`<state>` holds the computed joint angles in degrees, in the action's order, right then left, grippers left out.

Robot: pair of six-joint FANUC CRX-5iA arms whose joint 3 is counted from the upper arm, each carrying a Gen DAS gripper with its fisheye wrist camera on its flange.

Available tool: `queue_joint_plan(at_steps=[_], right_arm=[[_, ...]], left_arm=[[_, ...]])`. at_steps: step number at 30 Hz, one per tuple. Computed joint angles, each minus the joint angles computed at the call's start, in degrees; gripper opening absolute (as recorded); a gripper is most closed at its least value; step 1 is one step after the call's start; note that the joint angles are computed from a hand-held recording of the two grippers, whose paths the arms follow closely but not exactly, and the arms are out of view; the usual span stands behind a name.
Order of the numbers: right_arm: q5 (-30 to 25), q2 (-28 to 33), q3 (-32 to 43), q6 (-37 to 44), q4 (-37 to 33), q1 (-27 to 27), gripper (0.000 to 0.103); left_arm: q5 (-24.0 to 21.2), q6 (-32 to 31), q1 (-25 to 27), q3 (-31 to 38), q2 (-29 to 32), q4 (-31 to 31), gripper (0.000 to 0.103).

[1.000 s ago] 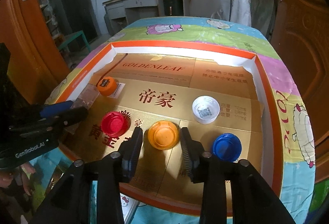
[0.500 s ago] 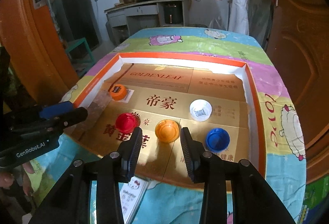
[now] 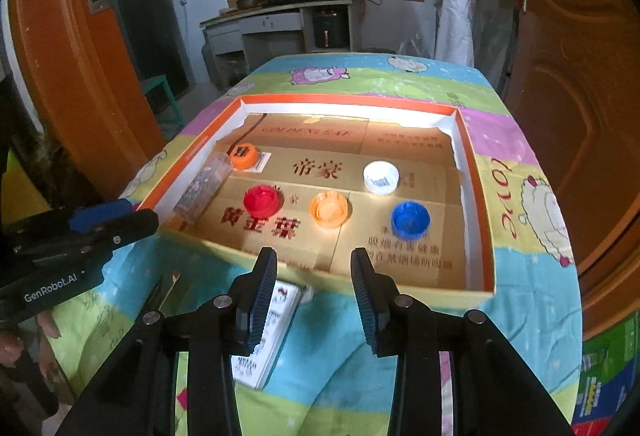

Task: Organize rigid objects
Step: 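Move both grippers back toward the gold lipstick and Hello Kitty box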

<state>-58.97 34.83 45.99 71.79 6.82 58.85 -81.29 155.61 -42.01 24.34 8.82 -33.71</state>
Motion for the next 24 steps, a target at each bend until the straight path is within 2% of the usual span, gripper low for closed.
queue_joint_plan(at_steps=[11, 24], right_arm=[[2.80, -6.18, -10.16, -2.17, 0.68, 1.77, 0.040], [2.50, -7.07, -11.94, -2.86, 0.69, 2.81, 0.040]], left_arm=[[-0.37, 2.91, -3.40, -1.74, -0.87, -0.10, 0.044], [1.53, 2.09, -3.44, -3.82, -0.23, 2.57, 0.044]])
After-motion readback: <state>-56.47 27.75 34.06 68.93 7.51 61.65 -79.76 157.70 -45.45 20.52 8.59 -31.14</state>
